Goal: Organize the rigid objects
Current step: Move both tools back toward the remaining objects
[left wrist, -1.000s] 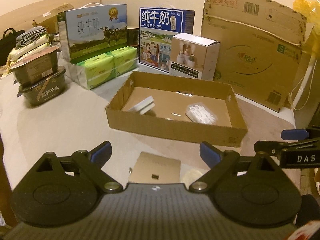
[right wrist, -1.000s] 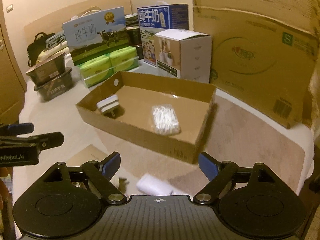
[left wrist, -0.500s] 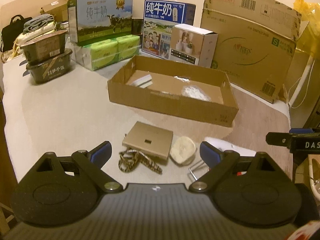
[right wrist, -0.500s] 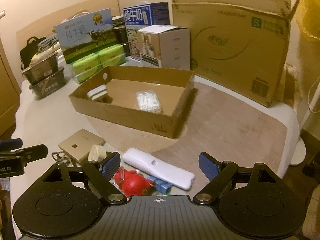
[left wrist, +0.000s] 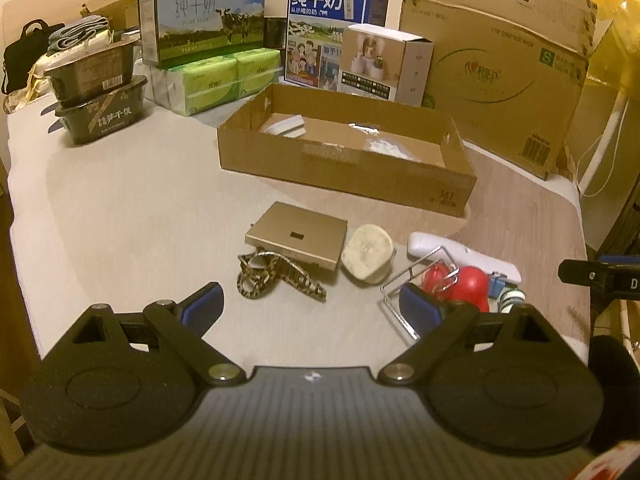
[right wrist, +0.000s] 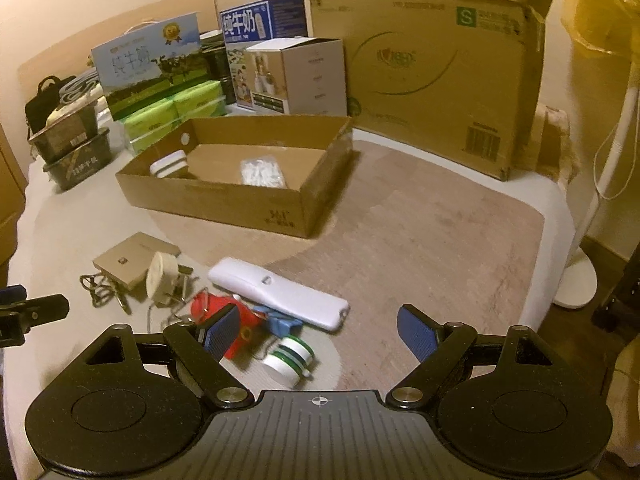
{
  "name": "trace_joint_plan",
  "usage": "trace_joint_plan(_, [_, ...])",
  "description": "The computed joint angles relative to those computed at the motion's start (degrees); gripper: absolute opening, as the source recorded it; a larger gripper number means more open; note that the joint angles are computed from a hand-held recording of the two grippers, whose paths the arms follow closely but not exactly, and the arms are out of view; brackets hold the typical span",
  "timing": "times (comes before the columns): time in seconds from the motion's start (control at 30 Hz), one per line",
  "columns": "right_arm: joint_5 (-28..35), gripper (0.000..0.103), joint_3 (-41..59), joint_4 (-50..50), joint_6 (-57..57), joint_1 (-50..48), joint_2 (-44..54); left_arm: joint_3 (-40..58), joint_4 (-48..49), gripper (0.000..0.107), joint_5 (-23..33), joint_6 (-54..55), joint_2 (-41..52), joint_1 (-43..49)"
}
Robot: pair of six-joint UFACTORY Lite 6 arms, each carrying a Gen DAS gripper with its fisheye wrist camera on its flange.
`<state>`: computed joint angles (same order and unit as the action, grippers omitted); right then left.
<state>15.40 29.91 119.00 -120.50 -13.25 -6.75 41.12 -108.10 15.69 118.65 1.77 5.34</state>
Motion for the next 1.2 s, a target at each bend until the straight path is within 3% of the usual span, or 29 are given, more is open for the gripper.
trace_joint_plan(0.77, [8.1, 0.085, -4.7, 24.6, -26.6, 2.5, 7.5, 2.3, -15.7, 0.093, 1.6, 18.6, 8.7, 2.7])
trace_joint_plan(1.2, [13.7, 0.082, -2.6, 37.6, -38.6, 6.4, 15.4, 8.2, -14.1, 0.093, 4.3, 20.1, 16.3, 5.3])
